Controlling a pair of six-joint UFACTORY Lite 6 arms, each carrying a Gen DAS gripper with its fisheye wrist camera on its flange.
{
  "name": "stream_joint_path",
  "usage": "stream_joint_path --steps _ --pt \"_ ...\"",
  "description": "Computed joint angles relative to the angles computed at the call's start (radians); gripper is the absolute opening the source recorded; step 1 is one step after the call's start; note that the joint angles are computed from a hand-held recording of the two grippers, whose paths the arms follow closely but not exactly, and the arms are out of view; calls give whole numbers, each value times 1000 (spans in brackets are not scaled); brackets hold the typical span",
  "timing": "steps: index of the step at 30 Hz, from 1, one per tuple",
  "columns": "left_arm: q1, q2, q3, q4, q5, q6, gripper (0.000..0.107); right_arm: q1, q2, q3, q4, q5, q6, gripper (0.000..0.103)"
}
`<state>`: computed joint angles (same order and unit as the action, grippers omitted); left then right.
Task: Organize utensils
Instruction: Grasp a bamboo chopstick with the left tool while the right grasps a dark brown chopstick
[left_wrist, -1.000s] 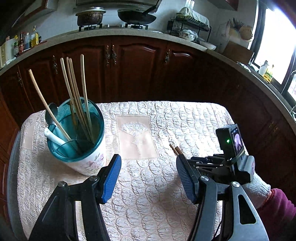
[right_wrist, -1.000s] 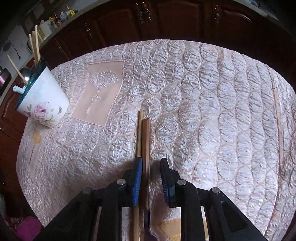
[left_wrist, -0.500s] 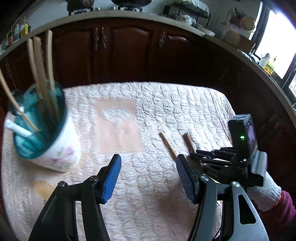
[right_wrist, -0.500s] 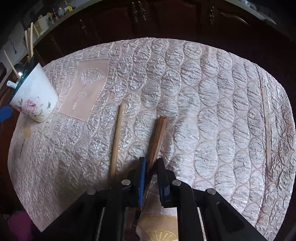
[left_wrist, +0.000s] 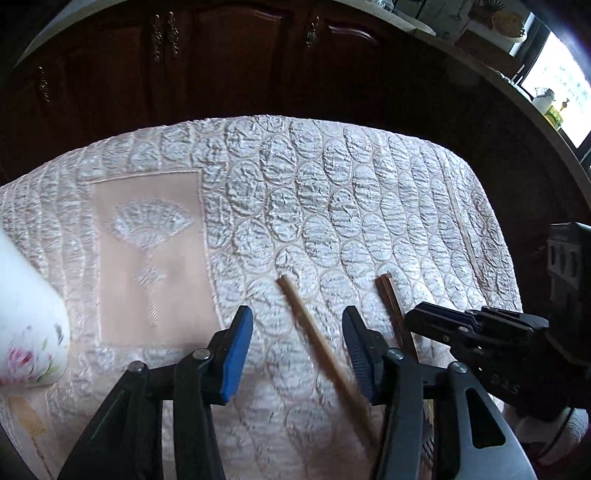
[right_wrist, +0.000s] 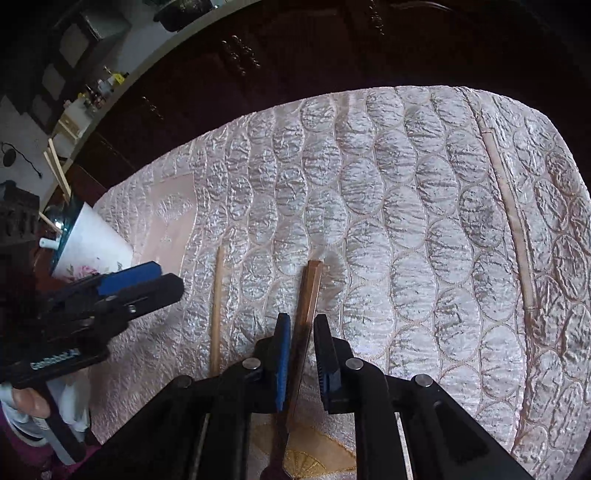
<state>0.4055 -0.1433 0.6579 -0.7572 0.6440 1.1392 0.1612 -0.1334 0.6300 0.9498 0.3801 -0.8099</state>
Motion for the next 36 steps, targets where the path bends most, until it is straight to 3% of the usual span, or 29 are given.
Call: stream_joint_path --steps 5,9,12,16,20,26,31,36 --pt "-94 141 57 13 -92 -97 34 -26 79 87 -2 36 -24 17" --pt "-125 177 51 -21 -148 -73 28 64 221 217 -107 -21 126 17" --pt "-143 191 50 -51 -186 -49 15 93 310 284 -192 -42 231 18" --pt "-99 212 85 -57 -140 -16 12 111 334 287 -123 -78 185 15" --pt "30 92 47 -66 -8 73 7 167 267 264 -165 -94 250 12" --pt "290 -70 68 -45 262 190 6 229 -15 169 -294 -69 406 12" --pt "535 -156 135 -43 517 300 6 336 -233 113 -610 -29 761 12" --pt "786 -132 252 -33 739 431 6 499 -393 110 -984 56 1185 12"
